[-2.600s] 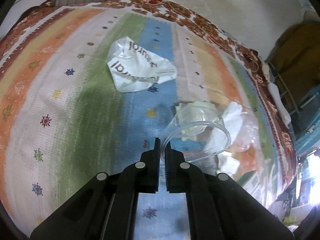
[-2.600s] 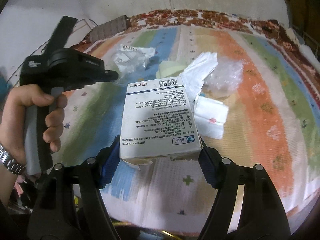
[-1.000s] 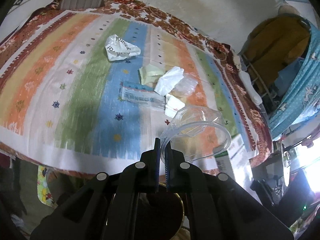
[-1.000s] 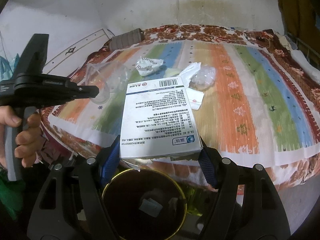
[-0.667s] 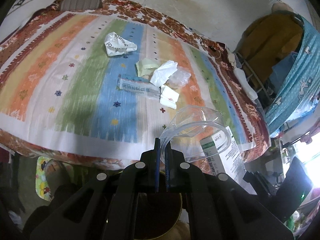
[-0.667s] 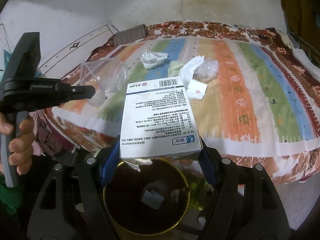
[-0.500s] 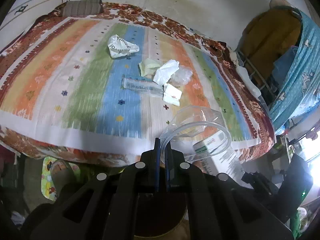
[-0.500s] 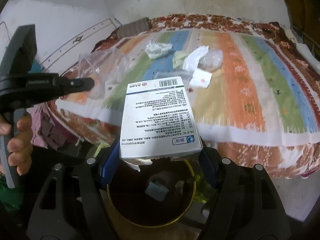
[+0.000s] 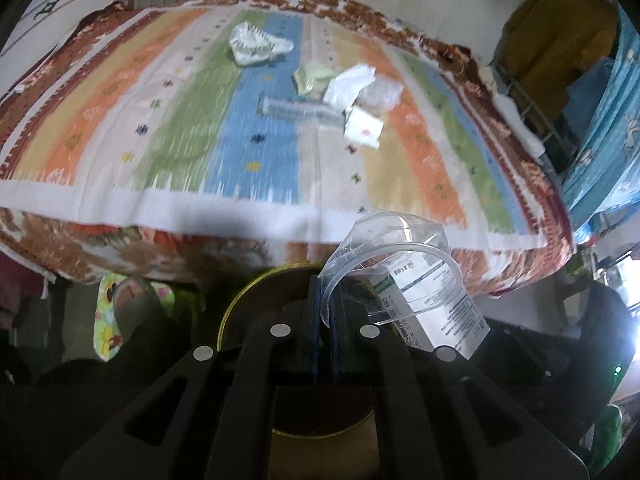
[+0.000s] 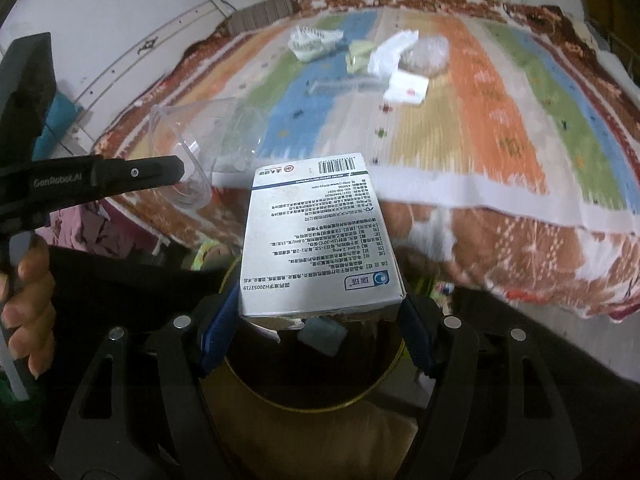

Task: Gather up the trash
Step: 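Carry the medicine box and clear cup over the bin with both grippers, then open both grippers to drop the box and cup into the bin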

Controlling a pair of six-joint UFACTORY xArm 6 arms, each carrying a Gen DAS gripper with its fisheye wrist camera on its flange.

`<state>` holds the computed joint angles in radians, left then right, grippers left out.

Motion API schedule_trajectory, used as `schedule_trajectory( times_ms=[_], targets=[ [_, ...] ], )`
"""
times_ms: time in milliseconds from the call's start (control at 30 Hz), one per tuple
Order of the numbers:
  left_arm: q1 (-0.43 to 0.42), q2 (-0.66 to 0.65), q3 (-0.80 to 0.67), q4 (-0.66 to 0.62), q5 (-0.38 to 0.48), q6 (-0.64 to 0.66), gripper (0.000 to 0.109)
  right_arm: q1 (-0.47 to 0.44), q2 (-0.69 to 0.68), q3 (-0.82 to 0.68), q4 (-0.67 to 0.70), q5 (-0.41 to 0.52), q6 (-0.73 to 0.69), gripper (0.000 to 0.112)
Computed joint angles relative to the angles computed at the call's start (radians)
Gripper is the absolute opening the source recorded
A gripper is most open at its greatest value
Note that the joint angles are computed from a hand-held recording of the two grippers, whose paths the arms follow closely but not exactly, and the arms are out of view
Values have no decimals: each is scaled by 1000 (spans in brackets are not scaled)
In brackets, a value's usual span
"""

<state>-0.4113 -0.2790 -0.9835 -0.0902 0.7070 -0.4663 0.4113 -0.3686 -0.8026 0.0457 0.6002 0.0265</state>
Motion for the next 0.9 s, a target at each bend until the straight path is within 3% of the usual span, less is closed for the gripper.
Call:
schedule_trajectory(
  times_ms=[233,733,767,900],
  targets=[
    [-26,40,-2,76,72,-103,4,7,20,10,-40,41,45,67],
    [-2,136,-52,-18,118,-110,4,6,122,-30,-88,130,134,67],
    [-4,151,-65,-23,125,-108,5,5,128,-33,-83,135,134,67],
    [5,183,-85,-95,122,-85,37,-10,171,-57,-45,160,144,73]
  ],
)
